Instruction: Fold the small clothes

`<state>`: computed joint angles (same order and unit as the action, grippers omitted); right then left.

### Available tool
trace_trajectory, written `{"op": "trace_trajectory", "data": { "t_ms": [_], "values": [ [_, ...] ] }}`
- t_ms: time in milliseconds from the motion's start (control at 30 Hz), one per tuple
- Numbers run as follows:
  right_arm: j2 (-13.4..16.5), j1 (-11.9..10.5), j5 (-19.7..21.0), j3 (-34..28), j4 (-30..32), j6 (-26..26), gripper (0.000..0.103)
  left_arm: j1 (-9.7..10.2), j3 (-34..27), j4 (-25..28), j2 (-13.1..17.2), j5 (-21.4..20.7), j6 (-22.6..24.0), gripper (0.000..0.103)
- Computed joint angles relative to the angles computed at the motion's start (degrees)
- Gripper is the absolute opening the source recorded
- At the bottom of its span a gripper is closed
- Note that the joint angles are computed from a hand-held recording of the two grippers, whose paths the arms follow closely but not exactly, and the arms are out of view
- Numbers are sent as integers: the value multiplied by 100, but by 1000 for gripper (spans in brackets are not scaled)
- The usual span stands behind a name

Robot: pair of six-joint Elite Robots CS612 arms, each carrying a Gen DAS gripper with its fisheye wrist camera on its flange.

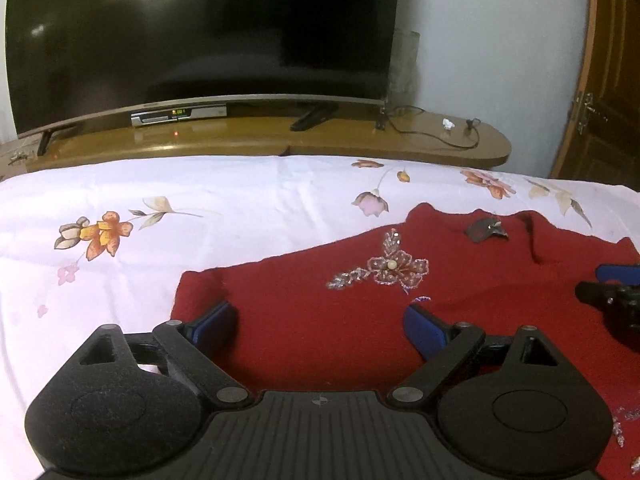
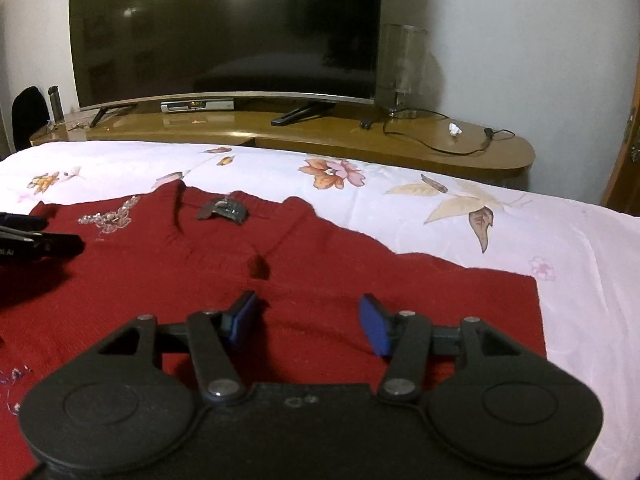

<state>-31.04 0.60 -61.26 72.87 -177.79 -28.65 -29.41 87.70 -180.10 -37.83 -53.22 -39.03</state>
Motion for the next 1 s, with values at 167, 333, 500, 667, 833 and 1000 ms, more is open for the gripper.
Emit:
{"op": "trace_trajectory", "data": {
  "t_ms": [167, 333, 500, 667, 833, 1000],
  "values": [
    [-118, -80, 306, 107, 76, 168, 43, 24, 48, -85, -27, -102, 96, 92],
    [-161, -175, 221, 201, 187, 34, 42, 13, -23, 138, -26, -45, 129, 95],
    [-289, -228, 327, 328, -7, 210, 43, -132, 195, -103, -150, 247, 253, 95],
    [-392, -429, 405, 595, -403, 579, 43, -271, 627, -546, -350, 408, 114, 95],
    [-335, -406, -20, 589, -182, 28, 43, -205, 516, 382, -374, 114, -147, 99],
    [-447, -427, -8, 653, -104, 257, 43, -320, 763, 508, -600, 282, -317, 99]
  ]
}}
